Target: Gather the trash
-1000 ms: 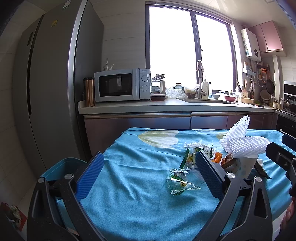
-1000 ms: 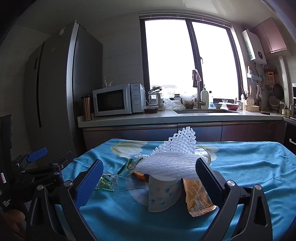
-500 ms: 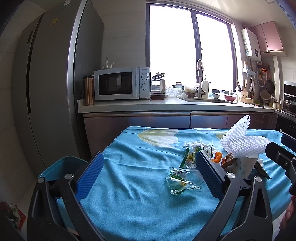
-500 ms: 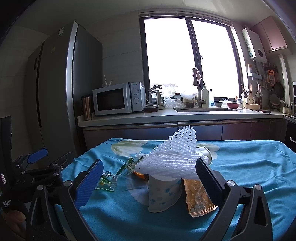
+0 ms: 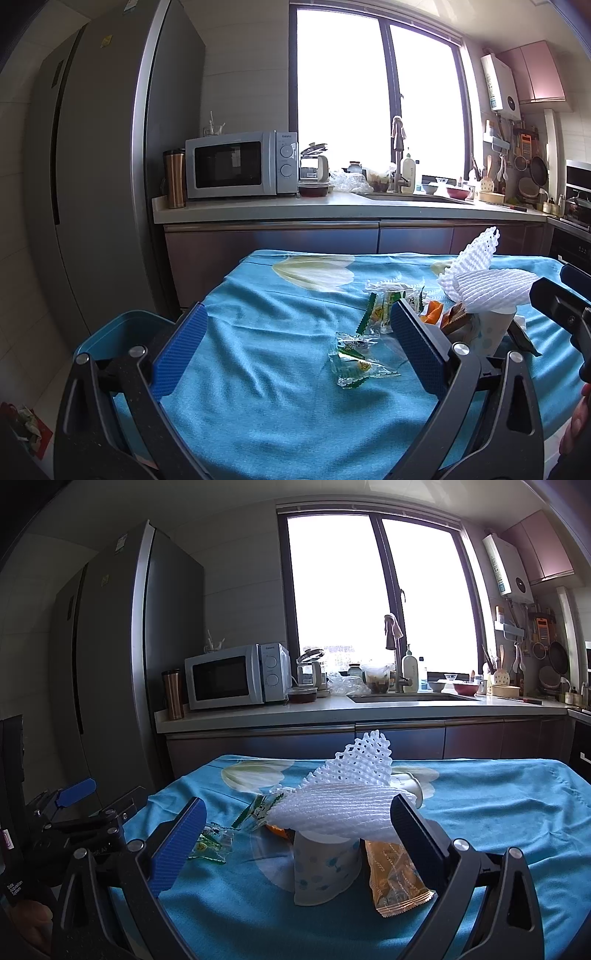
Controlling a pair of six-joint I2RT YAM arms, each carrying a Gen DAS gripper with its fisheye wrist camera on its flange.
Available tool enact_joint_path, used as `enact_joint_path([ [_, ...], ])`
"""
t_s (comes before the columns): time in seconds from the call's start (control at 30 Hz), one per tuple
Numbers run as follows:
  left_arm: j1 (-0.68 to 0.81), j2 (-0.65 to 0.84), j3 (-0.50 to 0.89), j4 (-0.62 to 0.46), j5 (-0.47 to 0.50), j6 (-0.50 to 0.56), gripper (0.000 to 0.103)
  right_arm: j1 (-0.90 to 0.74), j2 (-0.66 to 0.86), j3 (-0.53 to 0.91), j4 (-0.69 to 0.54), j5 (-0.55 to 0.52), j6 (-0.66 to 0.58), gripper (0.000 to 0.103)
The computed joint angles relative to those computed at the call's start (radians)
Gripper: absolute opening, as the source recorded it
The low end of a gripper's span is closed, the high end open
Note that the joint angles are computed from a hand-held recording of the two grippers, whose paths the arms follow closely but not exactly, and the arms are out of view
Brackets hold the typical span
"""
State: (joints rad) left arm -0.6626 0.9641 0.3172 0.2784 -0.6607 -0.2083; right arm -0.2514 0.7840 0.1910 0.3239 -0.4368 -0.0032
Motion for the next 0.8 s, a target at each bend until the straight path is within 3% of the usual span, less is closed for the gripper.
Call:
enact_joint_path([
  [0.3, 0.039, 0.081, 0.034, 0.010, 0.118, -0.003, 0.097, -0.045, 0.123, 0.051, 0.043, -0.014, 0.007, 0.094],
  [0.57, 0.056, 0.216, 0.085, 0.053, 0.201, 0.009, 0.097, -0.134, 0.365, 0.170, 0.016, -0.093, 0.021, 0.086],
  [0.67, 0.077, 0.244, 0.102, 0.048, 0.233, 0.014, 0.097, -0.170, 0.437, 0.207, 0.001, -0.157, 0.027, 0.073],
  [0.8, 0.138, 0.298, 0.144, 0.001, 0.333, 0.013, 0.097, -0.197, 0.467, 0.218, 0.011, -0.202, 0.027, 0.045],
])
